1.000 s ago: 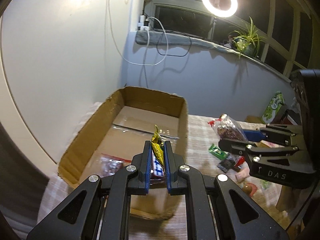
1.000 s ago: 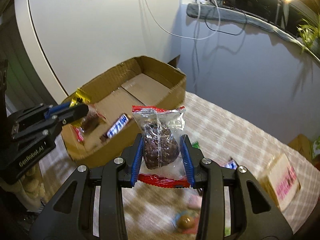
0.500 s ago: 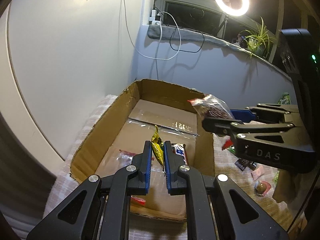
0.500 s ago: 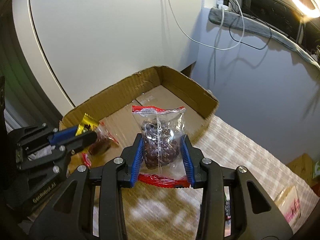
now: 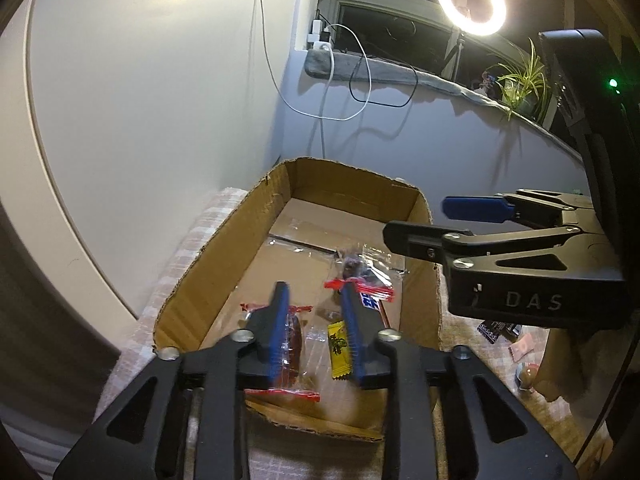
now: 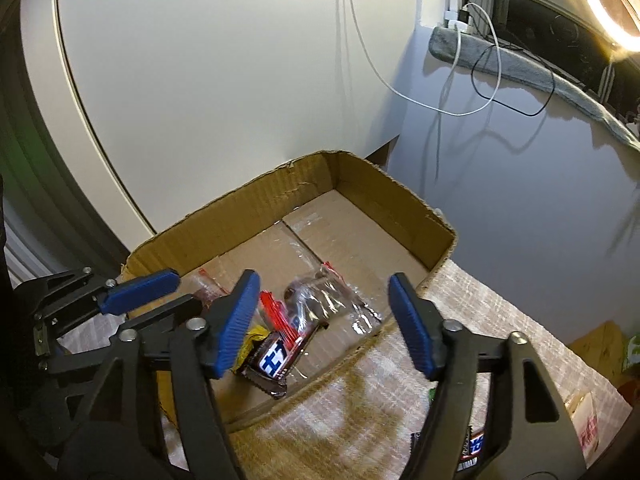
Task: Organize snacks
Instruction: 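Carry both snacks into the cardboard box and open both grippers, then move both grippers back to the table toward the remaining snacks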
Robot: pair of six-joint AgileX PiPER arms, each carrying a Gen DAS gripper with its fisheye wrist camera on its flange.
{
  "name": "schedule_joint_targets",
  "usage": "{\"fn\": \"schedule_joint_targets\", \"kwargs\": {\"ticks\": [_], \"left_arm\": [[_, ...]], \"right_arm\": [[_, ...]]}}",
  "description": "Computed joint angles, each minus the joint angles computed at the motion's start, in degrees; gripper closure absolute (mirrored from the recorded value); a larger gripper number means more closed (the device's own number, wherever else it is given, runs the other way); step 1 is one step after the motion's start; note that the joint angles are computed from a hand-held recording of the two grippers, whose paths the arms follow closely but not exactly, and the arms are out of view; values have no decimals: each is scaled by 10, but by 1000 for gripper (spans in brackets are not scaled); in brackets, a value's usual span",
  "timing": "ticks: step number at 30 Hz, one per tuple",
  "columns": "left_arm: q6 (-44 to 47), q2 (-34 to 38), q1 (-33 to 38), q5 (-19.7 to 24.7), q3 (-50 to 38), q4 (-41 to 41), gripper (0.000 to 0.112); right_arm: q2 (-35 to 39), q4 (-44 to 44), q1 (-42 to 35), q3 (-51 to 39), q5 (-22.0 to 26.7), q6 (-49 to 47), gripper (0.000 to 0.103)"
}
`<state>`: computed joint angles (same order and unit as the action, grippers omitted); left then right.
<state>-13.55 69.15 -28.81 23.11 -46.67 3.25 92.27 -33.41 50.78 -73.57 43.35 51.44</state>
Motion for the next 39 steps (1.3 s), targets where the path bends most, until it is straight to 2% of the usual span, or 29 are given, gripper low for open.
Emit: {"fn": "schedule_joint_targets", "kwargs": {"ticks": [9, 14, 19, 22, 30, 35, 39], "left_arm": [[-63, -15, -29, 8, -2, 50, 79], [-104, -27, -65, 19, -4, 81, 79], [-148, -28, -117, 33, -11, 115, 78], [-177, -28, -153, 34, -11, 133, 72], [-235, 4, -258, 40, -16, 163, 72], [-227, 34, -304, 40, -27, 141, 72], [-176, 69, -327, 43, -44, 87, 72]], "right_arm": [[-67, -20, 3, 59, 11, 43, 28], [-125, -42, 15, 103, 34, 75, 28], [-194, -66, 38, 151, 73, 114, 28], [-233, -72, 49, 178, 97, 128, 28], [-359, -68, 80, 284, 167, 176, 28], [-439, -38, 80, 356, 204, 191, 28], [-498, 8, 60, 405, 209, 172, 28]]}}
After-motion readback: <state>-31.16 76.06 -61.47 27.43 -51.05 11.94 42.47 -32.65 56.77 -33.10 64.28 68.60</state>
